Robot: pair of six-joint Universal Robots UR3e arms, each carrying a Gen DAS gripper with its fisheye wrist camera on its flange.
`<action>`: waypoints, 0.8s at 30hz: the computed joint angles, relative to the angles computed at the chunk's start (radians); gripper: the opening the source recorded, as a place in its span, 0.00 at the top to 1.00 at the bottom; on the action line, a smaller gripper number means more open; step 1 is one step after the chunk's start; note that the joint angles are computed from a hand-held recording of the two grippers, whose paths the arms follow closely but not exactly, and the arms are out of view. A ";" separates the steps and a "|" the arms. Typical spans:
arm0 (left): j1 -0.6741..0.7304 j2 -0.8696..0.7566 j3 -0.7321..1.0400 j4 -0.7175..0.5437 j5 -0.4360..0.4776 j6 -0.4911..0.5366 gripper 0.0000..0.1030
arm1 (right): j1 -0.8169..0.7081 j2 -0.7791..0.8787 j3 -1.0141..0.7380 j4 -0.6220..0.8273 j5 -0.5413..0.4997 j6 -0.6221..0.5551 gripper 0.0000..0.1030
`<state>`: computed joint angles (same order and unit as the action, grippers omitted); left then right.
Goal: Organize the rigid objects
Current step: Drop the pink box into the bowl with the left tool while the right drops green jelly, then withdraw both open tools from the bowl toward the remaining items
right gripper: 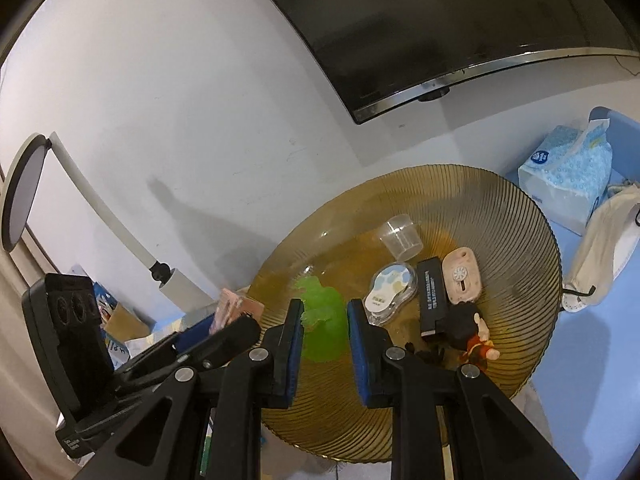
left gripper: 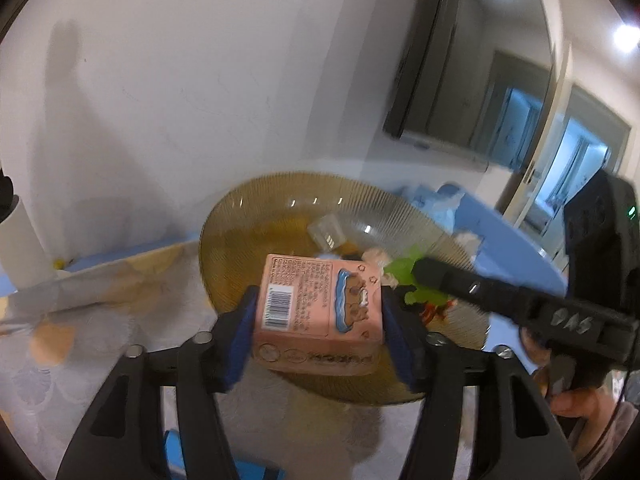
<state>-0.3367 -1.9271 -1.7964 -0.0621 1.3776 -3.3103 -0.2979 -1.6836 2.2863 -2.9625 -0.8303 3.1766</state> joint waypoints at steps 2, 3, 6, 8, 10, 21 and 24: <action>0.050 0.017 -0.023 -0.016 -0.153 0.028 0.01 | -0.013 0.009 -0.001 0.000 0.032 0.015 0.41; 0.061 0.027 -0.031 -0.017 -0.189 0.024 0.01 | -0.026 0.008 -0.001 0.014 0.056 0.014 0.05; 0.067 0.070 -0.044 -0.027 -0.179 0.007 0.01 | -0.072 -0.009 0.053 -0.048 0.166 0.014 0.00; 0.067 0.094 -0.035 -0.068 -0.152 0.015 0.01 | -0.074 -0.026 0.050 -0.006 0.186 -0.010 0.00; 0.068 0.121 -0.043 -0.098 -0.120 0.018 0.01 | -0.065 -0.036 0.047 0.005 0.173 -0.002 0.00; 0.178 0.297 -0.178 -0.153 -0.106 0.025 0.01 | -0.010 -0.114 0.035 0.040 0.102 0.033 0.00; 0.220 0.380 -0.222 -0.191 -0.100 0.060 0.01 | 0.050 -0.117 0.006 0.034 0.060 0.056 0.00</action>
<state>-0.1171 -1.5472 -2.0181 -0.2534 1.2777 -3.2500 -0.2478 -1.8004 2.2926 -2.9281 -0.7700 3.2321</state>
